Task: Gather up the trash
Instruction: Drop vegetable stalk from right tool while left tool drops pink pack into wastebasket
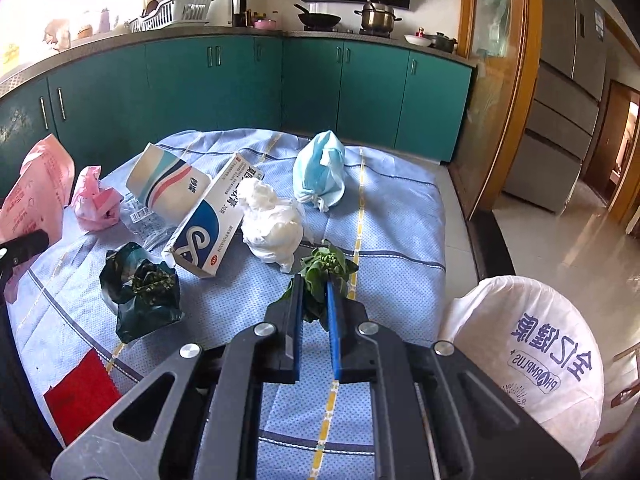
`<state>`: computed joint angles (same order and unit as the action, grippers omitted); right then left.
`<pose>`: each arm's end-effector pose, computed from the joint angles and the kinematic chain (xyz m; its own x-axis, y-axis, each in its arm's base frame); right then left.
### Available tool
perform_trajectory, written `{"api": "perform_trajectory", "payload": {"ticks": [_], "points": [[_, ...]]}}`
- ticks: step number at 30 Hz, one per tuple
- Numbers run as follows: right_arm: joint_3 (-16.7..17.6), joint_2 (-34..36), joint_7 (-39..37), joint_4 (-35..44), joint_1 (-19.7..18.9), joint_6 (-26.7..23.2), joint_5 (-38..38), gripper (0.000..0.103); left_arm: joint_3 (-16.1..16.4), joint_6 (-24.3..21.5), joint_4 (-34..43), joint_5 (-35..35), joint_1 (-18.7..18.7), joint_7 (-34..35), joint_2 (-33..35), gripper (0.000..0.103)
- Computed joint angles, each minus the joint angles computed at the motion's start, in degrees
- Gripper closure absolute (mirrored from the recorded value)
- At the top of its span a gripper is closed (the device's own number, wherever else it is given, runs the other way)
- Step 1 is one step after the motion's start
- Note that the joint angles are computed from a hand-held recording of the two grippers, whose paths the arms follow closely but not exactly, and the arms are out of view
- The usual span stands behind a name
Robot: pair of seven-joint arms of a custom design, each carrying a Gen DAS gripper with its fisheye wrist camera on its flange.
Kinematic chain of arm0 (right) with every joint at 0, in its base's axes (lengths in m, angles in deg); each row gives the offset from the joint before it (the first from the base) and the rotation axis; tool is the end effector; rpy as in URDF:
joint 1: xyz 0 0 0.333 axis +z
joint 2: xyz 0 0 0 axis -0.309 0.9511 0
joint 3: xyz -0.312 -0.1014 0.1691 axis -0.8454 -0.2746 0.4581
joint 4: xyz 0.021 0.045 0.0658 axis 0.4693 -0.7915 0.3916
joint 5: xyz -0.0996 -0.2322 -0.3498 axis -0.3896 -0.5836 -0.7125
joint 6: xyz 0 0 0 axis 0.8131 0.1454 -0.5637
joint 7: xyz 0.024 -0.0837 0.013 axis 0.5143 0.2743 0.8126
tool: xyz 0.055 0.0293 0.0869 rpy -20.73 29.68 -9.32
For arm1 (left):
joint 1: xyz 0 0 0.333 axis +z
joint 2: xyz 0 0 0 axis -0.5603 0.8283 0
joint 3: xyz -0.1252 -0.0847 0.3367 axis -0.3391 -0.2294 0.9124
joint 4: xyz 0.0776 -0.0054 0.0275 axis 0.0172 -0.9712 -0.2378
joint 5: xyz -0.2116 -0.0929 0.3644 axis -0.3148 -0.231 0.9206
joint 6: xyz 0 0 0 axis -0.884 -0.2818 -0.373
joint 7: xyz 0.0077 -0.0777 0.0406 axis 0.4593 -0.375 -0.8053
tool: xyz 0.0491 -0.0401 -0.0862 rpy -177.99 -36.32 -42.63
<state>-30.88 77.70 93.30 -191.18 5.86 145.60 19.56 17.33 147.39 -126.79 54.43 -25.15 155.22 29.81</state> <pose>0.6255 0.2786 0.4339 0.0585 -0.9970 0.0511 -0.6310 -0.0766 -0.7720 0.6130 -0.0694 0.4573 -0.2903 -0.9424 -0.1660 -0.5787 0.3110 -0.7539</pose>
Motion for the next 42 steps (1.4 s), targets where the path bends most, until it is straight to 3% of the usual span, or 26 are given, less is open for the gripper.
{"api": "perform_trajectory", "payload": {"ticks": [4, 10, 14, 16, 18, 23, 26, 28, 30, 32, 34, 35, 36, 38, 40, 42], "points": [[-0.7, -1.0, 5.1, -0.6, 0.6, -0.7, -4.3, 0.092, -0.9, -0.4, 0.6, -1.1, 0.3, -0.1, 0.3, 0.059], [0.0, -6.2, 21.4, -4.4, -1.2, -5.9, -16.5, 0.091, -6.9, -1.4, 2.3, -9.5, 4.2, 6.7, 0.5, 0.059], [1.8, -11.7, 29.0, -10.0, -3.8, -11.4, -20.2, 0.092, -9.9, -3.2, 4.5, -17.9, 4.8, 13.3, 0.7, 0.059], [2.5, -15.2, 34.0, -13.7, -5.8, -12.6, -21.2, 0.091, -15.9, -4.6, 6.6, -29.3, 8.1, 23.4, 0.9, 0.059], [3.3, -18.5, 37.4, -17.7, -7.7, -14.8, -20.1, 0.091, -18.1, -6.9, 8.5, -34.7, 8.2, 28.8, 1.4, 0.059], [5.9, -23.0, 38.2, -23.5, -11.8, -20.1, -13.0, 0.091, -15.3, -18.5, 12.0, -32.6, 2.2, 23.3, 2.3, 0.059], [6.7, -22.6, 33.3, -24.5, -13.8, -20.3, -6.9, 0.091, -15.6, -16.8, 12.7, -33.7, -1.8, 26.7, 3.6, 0.059], [6.9, -22.8, 32.8, -25.4, -14.9, -19.0, -5.8, 0.091, -15.1, -18.3, 13.9, -33.7, -4.1, 27.5, 4.9, 0.059], [6.8, -22.9, 34.4, -26.1, -16.2, -15.3, -7.2, 0.091, -13.2, -16.4, 14.0, -32.1, -6.7, 26.1, 5.3, 0.058], [6.9, -22.3, 37.3, -25.4, -17.2, -9.3, -13.5, 0.091, -12.1, -13.9, 13.8, -34.5, -7.3, 27.9, 5.0, 0.058], [6.8, -19.4, 38.5, -22.2, -17.2, -2.5, -19.4, 0.077, -9.5, -10.8, 13.3, -34.7, -8.4, 27.4, 4.3, 0.058], [6.7, -17.0, 37.1, -19.7, -16.9, 1.5, -20.7, 0.051, -8.0, -8.4, 13.0, -34.5, -9.2, 26.7, 4.1, 0.057], [6.6, -15.4, 35.1, -18.1, -16.3, 3.1, -20.4, 0.034, -6.6, -6.6, 12.7, -34.2, -9.9, 25.9, 4.0, 0.057], [7.1, -10.6, 23.9, -13.4, -14.7, 5.9, -15.0, 0.034, -4.1, -5.0, 11.7, -31.9, -10.8, 23.0, 3.6, 0.057], [7.8, -6.9, 8.7, -10.4, -13.1, 4.6, -3.6, 0.034, -1.2, -4.8, 10.5, -27.0, -12.1, 17.4, 3.3, 0.056], [9.4, -4.1, -4.3, -8.0, -12.6, 1.8, 7.4, 0.034, -0.2, -5.6, 10.0, -23.7, -11.9, 14.0, 3.2, 0.056]]}}
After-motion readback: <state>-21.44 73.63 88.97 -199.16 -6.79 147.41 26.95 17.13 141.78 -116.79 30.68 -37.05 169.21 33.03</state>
